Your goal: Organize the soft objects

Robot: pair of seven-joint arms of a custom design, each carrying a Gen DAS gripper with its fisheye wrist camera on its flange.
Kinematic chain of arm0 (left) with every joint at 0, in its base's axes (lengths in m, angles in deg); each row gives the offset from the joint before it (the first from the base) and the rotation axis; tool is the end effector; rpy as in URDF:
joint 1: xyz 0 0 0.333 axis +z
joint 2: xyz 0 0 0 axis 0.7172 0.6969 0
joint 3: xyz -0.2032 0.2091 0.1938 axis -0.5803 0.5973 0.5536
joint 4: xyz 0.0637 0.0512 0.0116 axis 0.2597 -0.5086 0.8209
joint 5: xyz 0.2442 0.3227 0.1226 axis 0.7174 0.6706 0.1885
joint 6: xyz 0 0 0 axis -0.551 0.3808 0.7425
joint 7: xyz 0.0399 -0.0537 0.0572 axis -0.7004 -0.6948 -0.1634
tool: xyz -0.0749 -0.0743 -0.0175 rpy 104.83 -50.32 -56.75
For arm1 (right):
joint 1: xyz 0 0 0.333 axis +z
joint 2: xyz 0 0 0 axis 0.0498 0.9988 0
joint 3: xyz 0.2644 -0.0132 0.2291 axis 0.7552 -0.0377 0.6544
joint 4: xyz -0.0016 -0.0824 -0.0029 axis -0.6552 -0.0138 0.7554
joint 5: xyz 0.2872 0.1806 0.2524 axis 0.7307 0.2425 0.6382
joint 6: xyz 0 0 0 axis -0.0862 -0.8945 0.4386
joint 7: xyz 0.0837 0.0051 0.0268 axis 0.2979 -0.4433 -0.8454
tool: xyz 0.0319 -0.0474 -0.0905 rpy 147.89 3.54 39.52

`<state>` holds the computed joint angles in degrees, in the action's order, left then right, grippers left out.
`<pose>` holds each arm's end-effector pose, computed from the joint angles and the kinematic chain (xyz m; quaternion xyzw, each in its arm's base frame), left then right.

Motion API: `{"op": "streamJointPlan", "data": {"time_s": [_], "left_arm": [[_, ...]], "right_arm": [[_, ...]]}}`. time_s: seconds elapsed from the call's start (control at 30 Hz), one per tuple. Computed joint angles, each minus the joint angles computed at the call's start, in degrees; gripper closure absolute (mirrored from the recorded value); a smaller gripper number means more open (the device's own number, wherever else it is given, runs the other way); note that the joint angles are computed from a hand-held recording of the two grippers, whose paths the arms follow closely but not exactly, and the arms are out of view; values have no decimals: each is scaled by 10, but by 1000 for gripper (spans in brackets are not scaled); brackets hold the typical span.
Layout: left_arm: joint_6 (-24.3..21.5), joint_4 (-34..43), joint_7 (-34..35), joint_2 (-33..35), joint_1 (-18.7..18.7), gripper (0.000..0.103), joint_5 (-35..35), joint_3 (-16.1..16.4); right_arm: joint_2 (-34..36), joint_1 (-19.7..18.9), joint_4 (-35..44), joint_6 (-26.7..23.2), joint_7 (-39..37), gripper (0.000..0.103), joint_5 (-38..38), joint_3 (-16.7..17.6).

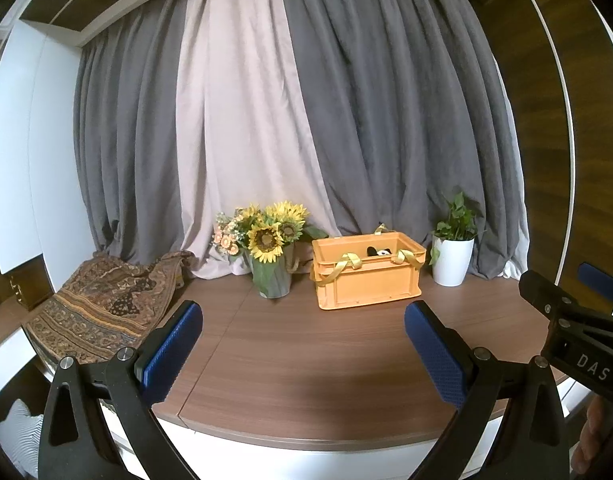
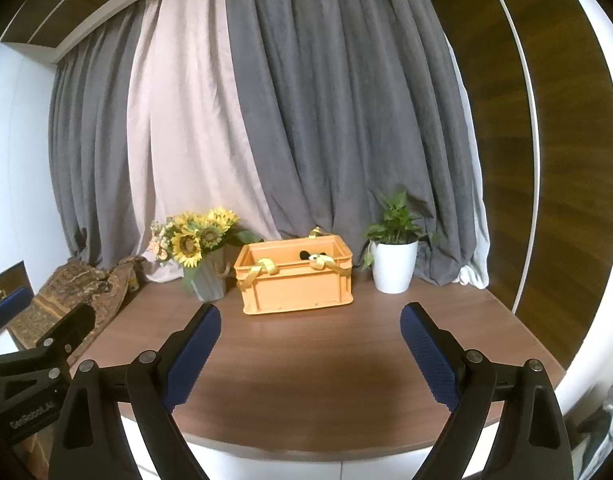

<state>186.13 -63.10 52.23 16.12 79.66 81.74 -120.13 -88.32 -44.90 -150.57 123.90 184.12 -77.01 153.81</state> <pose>0.4194 -0.1227 0.5925 -0.5755 0.5509 -0.3790 0.4709 0.4516 0.2963 0.5647 -0.5519 0.5738 -0.3918 0.4612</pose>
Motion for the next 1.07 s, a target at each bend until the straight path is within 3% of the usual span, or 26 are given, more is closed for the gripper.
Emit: {"op": "streamJointPlan", "data": {"time_s": [1.07], "left_arm": [[-3, -9, -12, -19, -10, 0, 3, 5]], "right_arm": [[-8, 19, -12, 0, 0, 10, 5, -13]]}}
